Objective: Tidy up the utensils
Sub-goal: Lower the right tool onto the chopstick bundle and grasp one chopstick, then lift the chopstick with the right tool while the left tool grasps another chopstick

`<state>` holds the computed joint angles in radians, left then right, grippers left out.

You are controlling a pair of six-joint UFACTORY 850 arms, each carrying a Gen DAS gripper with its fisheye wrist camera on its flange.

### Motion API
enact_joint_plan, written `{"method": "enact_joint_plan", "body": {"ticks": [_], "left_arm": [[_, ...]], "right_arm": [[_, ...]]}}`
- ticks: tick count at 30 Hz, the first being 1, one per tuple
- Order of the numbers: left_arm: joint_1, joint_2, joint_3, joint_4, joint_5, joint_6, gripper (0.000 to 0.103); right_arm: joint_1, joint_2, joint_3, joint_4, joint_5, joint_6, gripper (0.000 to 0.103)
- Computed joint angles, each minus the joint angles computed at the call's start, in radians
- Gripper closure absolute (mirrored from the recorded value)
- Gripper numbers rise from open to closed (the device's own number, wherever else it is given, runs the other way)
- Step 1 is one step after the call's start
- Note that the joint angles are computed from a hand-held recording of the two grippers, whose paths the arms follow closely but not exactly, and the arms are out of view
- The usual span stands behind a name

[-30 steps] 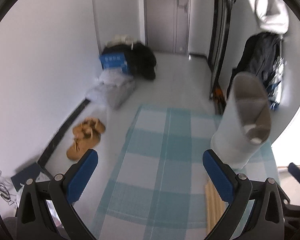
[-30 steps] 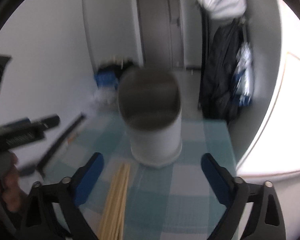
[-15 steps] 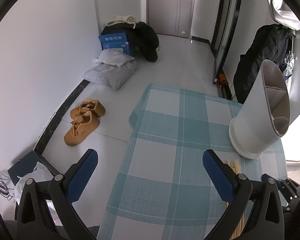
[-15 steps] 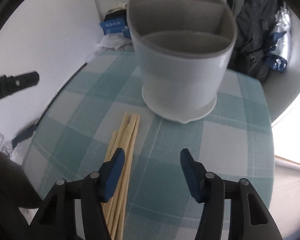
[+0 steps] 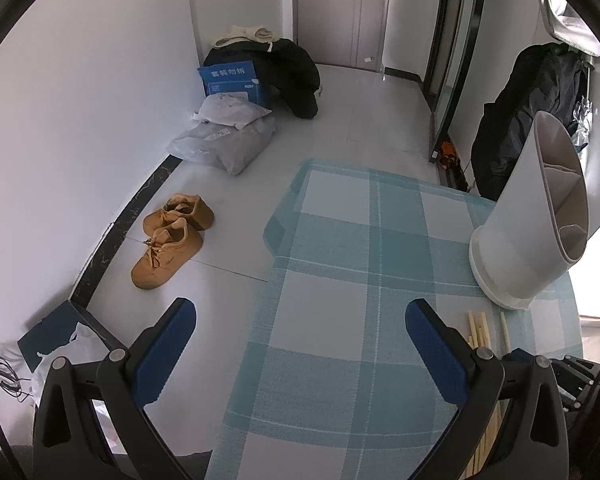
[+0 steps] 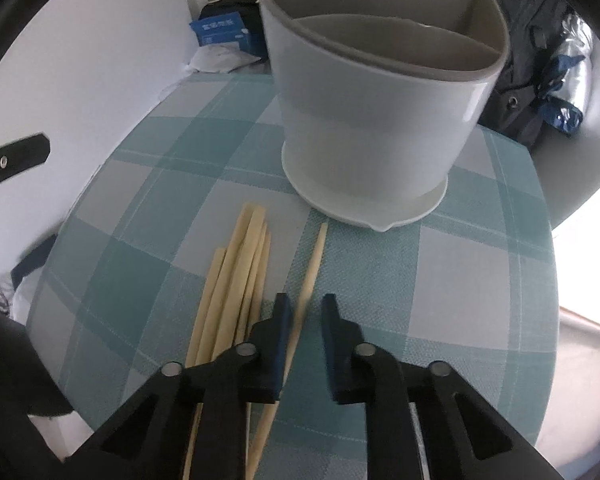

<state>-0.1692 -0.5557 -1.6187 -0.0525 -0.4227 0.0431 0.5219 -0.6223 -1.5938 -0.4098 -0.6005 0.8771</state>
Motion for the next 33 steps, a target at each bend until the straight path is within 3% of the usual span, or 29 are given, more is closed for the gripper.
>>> {"method": "enact_joint_plan", "body": {"ticks": [8, 15, 19, 21, 22, 25, 27, 28, 33], "left_arm": [[0.001, -0.002, -0.002, -0.036, -0.028, 0.035, 0.001], [0.012, -0.023, -0.036, -0.103, -0.101, 0.059, 0.001], [0.022, -0.036, -0.058, -0.146, -0.141, 0.065, 0.001], [0.023, -0.034, -0.055, -0.137, -0.135, 0.057, 0.001], [0.023, -0.035, -0.053, -0.130, -0.133, 0.053, 0.001], [0.033, -0.046, -0.063, -0.218, -0.170, 0.124, 0.001], [0.039, -0.050, -0.063, -0.285, -0.195, 0.179, 0.001], [0.040, -0.052, -0.061, -0.316, -0.208, 0.209, 0.001], [0.022, -0.044, -0.042, -0.355, -0.237, 0.277, 0.001]], "right_arm": [[-0.013, 0.036, 0.054, -0.026, 0.024, 0.028, 0.099], [-0.012, 0.046, 0.069, 0.025, 0.002, -0.072, 0.097], [-0.017, 0.010, 0.013, 0.037, -0.034, -0.145, 0.082], [-0.019, -0.013, -0.017, 0.012, -0.049, -0.150, 0.070], [-0.021, -0.022, -0.031, 0.018, -0.053, -0.160, 0.070], [-0.022, -0.041, -0.059, 0.029, -0.052, -0.172, 0.075], [-0.027, -0.037, -0.047, 0.013, -0.029, -0.154, 0.094], [-0.030, -0.039, -0.049, 0.015, -0.023, -0.150, 0.099], [-0.063, 0.010, 0.018, 0.024, 0.084, -0.076, 0.099]]}}
